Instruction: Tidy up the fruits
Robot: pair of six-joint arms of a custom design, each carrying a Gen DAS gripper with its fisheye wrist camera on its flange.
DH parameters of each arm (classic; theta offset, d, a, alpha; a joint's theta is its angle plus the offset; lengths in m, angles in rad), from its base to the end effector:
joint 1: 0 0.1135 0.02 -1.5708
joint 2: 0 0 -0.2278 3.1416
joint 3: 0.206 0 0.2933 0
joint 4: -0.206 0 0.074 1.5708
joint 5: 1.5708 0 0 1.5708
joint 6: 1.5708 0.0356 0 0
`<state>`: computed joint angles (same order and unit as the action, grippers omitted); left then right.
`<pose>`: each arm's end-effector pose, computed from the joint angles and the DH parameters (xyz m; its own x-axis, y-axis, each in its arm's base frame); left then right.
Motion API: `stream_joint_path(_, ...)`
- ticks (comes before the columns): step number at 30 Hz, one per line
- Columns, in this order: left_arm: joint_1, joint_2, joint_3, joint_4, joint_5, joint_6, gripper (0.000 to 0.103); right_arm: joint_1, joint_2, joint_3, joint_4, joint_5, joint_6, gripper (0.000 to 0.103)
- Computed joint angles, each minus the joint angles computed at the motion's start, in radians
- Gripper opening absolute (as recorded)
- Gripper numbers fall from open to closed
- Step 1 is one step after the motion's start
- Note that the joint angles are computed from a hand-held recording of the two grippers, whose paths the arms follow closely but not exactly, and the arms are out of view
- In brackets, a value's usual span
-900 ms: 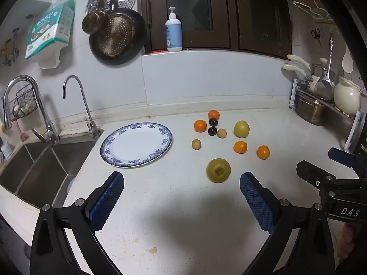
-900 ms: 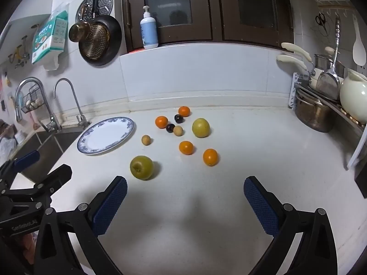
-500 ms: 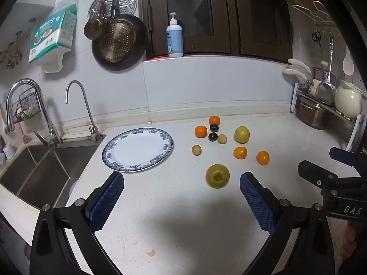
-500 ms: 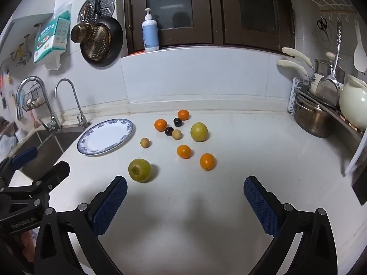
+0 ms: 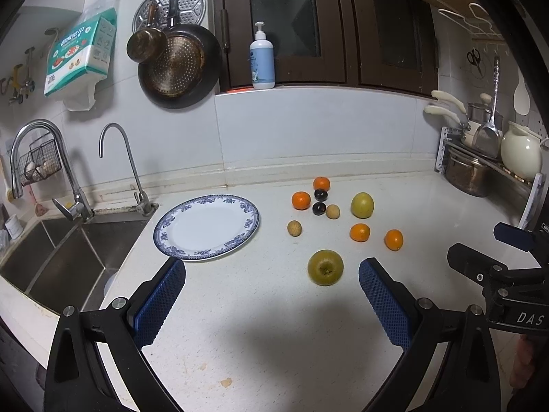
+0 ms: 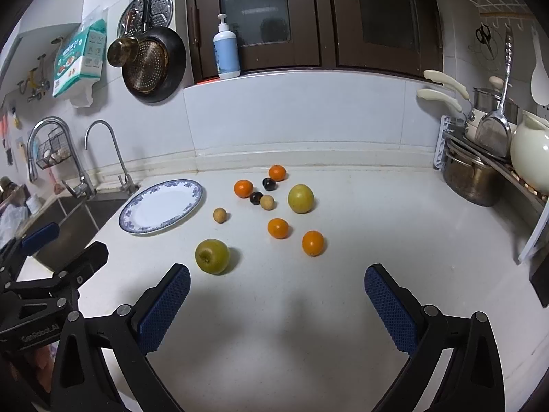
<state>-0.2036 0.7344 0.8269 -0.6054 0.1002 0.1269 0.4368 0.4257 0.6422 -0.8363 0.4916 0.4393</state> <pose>0.2212 -0.0493 0.2987 -0.4404 0.2195 -0.8705 0.3451 0.9366 0.0616 0.1574 0.0549 0.2666 -0.4869 0.1865 -0.8533 0.2014 0.9746 0.0980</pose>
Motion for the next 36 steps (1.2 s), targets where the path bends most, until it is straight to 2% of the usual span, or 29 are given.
stream_joint_path(36,-0.021,-0.005,-0.003,0.001,-0.018,0.001,0.103,-0.042,-0.011,-0.003,0.001,-0.040,-0.011,0.102)
